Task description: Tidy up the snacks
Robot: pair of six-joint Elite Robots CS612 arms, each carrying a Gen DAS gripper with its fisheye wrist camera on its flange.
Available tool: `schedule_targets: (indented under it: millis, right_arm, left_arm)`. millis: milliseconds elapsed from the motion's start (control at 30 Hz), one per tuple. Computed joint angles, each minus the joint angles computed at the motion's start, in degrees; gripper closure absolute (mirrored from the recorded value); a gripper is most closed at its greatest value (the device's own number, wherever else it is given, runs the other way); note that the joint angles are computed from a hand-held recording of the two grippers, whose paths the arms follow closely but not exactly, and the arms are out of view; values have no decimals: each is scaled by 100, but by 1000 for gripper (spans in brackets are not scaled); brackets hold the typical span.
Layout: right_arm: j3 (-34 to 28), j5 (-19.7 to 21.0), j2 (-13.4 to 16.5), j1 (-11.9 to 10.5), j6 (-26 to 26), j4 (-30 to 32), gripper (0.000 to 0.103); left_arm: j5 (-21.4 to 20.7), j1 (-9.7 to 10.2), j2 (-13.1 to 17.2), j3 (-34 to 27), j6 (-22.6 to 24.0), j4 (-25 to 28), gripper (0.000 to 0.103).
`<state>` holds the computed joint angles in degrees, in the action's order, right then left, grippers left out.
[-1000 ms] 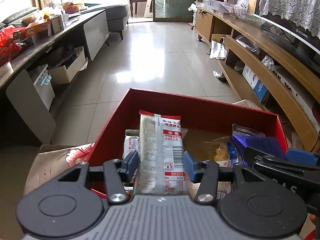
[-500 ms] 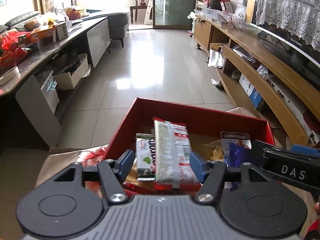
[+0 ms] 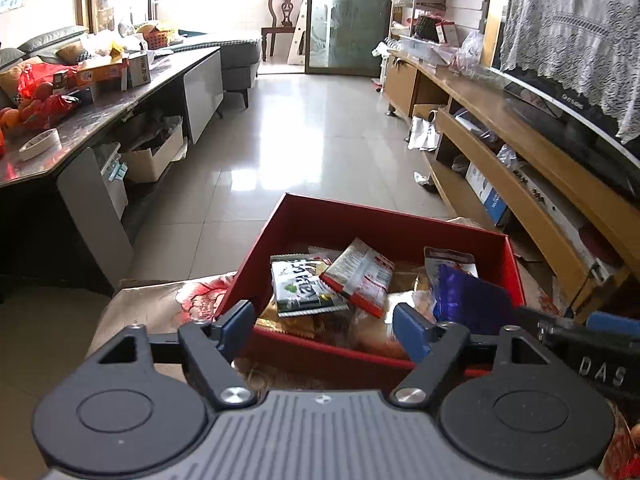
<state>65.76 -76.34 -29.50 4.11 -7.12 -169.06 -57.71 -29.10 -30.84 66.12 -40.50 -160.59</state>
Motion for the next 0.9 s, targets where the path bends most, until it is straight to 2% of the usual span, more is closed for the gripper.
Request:
schedule_targets:
  millis: [200, 400, 567, 700, 900]
  right_arm:
    - [501, -202, -234, -46, 68, -275, 12]
    - [932, -257, -413, -91, 91, -499, 12]
    - [1267, -321, -545, -93, 16, -698, 10]
    - [1504, -536, -624, -72, -172, -887, 10]
    - [1754, -494, -726, -106, -163, -942, 10]
  left_arm:
    - [139, -123, -192, 407, -2, -260, 17]
    - [200, -250, -323, 732, -78, -169, 16]
    - [48, -307, -433, 1019, -244, -311, 15]
    - [136, -384, -500, 1217, -208, -448, 4]
    - [124, -478, -584, 1454, -89, -593, 3]
